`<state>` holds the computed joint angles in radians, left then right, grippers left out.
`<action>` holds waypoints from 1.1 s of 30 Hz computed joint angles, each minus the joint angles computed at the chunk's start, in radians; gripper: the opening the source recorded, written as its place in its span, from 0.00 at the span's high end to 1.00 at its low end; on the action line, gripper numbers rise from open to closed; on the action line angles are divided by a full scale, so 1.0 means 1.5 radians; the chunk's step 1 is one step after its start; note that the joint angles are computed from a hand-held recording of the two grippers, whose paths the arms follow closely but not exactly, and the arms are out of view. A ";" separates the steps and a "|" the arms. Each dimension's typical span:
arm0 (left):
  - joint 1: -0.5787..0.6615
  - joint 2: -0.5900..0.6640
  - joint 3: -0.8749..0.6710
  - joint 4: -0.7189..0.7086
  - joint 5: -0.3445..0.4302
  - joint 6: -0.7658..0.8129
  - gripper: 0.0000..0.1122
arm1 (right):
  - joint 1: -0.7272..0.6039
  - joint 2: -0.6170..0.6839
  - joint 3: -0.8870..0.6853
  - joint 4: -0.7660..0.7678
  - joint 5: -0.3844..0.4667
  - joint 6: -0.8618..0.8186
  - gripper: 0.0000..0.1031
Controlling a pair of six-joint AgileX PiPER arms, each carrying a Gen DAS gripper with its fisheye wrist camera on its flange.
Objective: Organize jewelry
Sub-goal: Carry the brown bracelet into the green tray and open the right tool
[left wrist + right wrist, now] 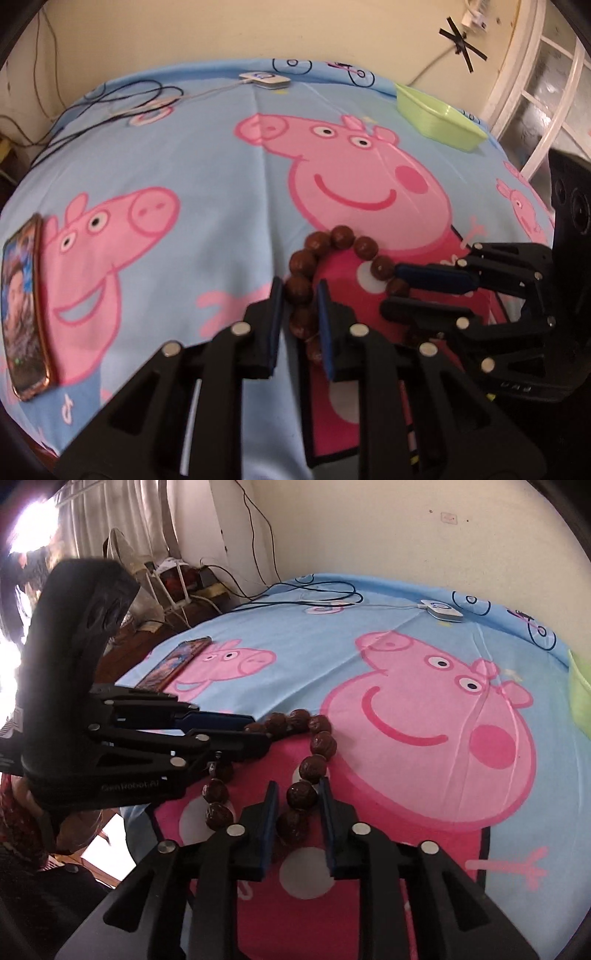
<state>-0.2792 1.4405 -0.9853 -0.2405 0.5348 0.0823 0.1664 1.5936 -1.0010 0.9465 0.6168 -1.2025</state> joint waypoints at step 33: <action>-0.252 0.274 -0.338 0.028 0.052 0.047 0.87 | -0.370 -0.115 0.138 0.109 0.021 -0.099 1.00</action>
